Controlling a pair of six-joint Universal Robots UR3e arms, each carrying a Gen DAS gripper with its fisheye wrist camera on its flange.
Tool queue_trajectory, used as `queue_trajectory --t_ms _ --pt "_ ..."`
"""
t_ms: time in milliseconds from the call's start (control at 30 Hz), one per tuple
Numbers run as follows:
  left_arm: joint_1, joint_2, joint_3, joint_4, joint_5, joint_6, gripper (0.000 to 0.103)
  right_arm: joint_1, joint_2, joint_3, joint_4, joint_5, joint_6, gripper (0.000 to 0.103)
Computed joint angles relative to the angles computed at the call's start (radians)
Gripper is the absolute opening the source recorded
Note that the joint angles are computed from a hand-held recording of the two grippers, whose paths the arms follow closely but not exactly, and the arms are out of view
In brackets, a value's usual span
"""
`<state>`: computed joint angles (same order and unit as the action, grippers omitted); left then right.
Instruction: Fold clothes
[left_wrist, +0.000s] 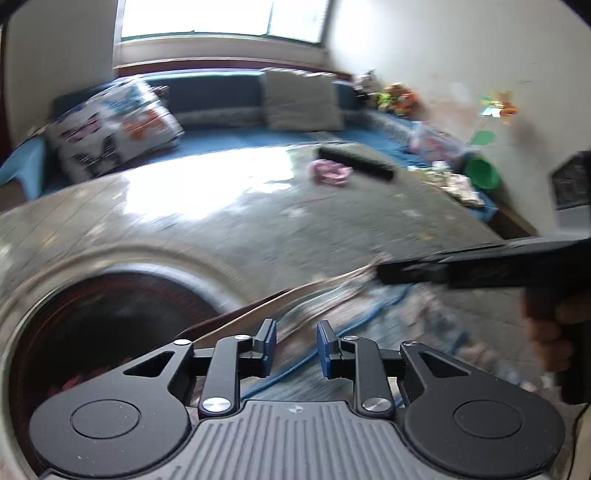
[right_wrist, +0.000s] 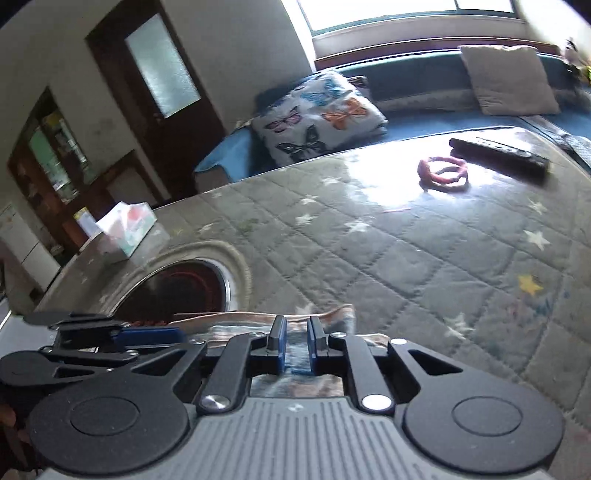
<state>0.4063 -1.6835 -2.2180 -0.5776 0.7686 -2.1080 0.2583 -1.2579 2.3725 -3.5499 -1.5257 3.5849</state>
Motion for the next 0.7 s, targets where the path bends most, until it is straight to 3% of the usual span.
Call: queue_trajectory --t_ms 200,400,533,700 --pt "-0.114 -0.132 0.065 0.13 0.053 -0.085 0.022 -0.031 0.005 0.022 0.001 0.028 0.019 0.011" --pt "-0.106 -0.107 0.03 0.166 0.043 -0.088 0.022 0.011 -0.175 0.131 0.051 0.005 -0.001 0.011" --pt "-0.036 0.028 -0.051 0.045 -0.004 0.026 0.022 0.083 -0.319 0.204 0.111 -0.028 0.012 0.011" --pt "0.111 0.311 -0.166 -0.327 -0.042 0.329 0.022 0.222 -0.394 0.243 0.153 -0.095 0.052 0.011"
